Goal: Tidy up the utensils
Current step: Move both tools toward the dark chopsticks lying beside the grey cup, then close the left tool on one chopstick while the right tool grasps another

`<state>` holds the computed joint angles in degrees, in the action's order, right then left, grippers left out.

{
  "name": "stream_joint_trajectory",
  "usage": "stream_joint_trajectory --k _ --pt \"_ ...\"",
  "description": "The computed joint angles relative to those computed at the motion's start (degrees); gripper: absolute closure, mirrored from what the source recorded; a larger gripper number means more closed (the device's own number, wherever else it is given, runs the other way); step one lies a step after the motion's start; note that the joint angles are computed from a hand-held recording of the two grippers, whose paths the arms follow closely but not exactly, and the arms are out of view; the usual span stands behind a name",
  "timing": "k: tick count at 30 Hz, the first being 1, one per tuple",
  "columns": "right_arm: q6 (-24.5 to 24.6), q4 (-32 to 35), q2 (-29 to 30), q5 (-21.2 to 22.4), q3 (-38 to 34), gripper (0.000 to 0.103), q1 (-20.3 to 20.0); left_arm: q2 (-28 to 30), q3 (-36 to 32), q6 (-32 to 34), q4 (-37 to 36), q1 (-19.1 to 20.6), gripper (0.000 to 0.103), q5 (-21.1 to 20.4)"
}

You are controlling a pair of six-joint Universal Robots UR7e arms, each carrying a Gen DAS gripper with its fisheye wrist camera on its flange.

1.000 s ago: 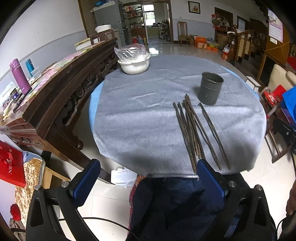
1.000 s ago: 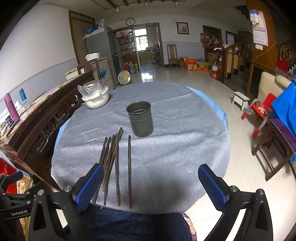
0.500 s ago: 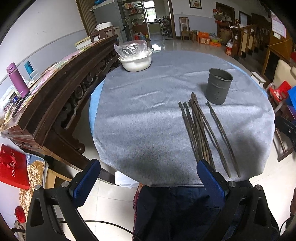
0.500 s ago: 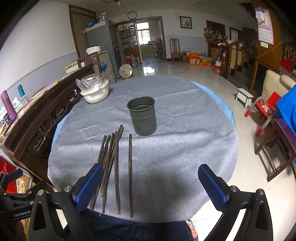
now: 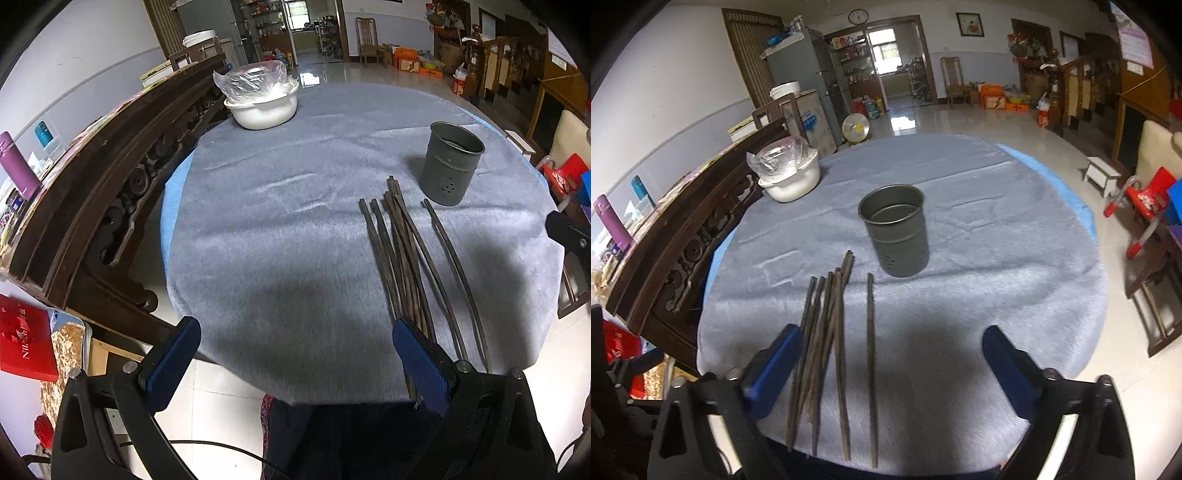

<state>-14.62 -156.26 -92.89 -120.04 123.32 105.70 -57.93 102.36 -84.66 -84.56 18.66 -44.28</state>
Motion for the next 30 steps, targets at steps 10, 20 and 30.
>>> stream_joint_trajectory --k 10,20,30 --pt "2.1 6.6 6.9 3.5 -4.6 0.059 -3.4 -0.7 2.3 8.5 -12.5 5.4 0.000 -0.1" --pt "3.2 8.8 13.2 3.6 -7.6 0.063 -5.2 0.4 3.5 19.1 -29.2 11.8 0.023 -4.3" --pt "4.5 10.6 18.7 2.8 -10.8 0.075 -6.9 3.9 1.0 25.8 -38.1 17.2 0.050 -11.8"
